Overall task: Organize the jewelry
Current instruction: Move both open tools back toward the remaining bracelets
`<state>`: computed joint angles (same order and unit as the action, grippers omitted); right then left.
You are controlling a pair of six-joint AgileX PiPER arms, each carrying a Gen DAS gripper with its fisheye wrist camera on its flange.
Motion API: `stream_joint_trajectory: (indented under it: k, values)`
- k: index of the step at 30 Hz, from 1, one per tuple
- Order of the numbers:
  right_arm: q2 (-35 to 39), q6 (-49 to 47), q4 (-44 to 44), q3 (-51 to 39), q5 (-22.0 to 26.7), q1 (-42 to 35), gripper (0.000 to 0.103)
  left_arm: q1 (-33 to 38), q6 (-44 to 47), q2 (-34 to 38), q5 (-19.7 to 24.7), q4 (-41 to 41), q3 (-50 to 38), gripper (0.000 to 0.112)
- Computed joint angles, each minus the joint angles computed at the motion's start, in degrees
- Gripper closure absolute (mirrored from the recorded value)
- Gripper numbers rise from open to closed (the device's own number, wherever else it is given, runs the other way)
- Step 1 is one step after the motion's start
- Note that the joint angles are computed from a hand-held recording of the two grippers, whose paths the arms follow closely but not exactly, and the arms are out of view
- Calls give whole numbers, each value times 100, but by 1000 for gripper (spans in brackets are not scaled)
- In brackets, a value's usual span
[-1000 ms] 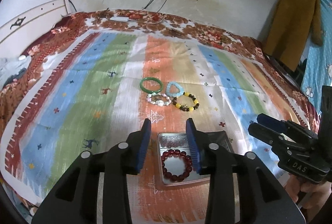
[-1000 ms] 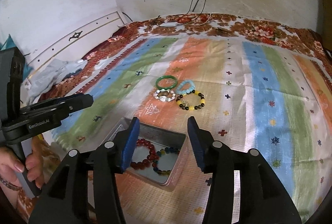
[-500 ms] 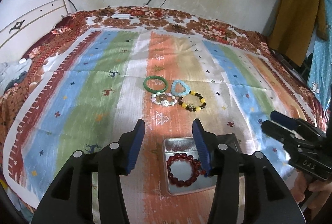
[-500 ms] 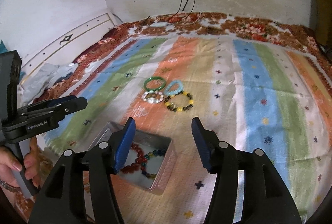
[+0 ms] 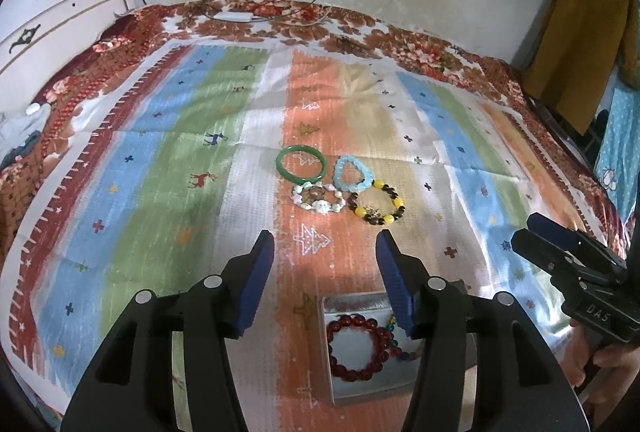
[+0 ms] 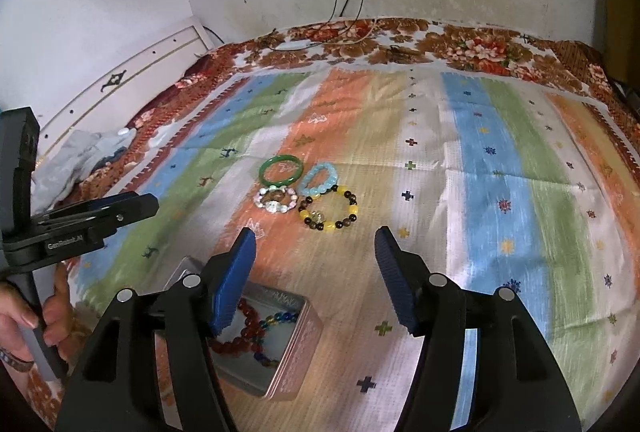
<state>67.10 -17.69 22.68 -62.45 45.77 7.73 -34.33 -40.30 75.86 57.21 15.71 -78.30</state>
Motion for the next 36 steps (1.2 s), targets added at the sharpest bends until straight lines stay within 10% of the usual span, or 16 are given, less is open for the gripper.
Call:
stream_joint_trajectory:
  k: [36]
  values:
    - [1832,131,-182,-1405,284,-14,42,1179,1529,2052,405,-1286,-1665,57]
